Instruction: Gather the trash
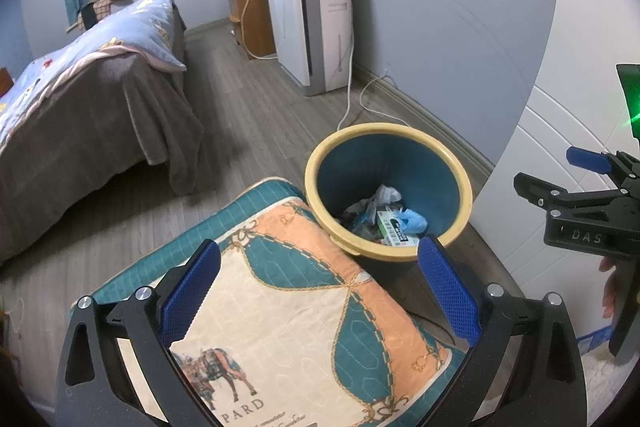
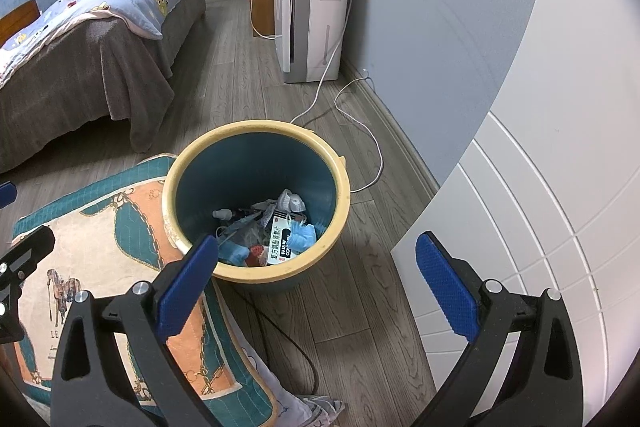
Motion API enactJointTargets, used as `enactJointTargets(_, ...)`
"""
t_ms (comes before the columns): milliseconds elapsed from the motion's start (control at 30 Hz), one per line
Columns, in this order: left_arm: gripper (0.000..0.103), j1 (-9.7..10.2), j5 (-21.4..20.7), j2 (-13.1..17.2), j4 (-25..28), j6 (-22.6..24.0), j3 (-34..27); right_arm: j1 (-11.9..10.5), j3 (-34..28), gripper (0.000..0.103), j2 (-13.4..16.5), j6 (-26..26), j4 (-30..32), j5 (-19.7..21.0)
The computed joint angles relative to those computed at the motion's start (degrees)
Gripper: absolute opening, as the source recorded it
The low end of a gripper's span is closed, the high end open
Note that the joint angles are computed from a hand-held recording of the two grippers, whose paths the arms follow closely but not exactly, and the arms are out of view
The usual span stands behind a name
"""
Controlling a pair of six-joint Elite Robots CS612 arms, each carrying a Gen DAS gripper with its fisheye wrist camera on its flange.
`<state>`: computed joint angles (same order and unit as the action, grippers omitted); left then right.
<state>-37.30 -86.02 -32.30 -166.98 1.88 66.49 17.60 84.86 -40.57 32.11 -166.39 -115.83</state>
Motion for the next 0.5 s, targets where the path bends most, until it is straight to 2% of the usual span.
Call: enactJointTargets(500, 0.098, 0.12, -0.78, 0.06, 0.16, 0.08, -0.13, 0.01, 0.02, 0.097, 0.04, 0.03, 0.02, 0.07)
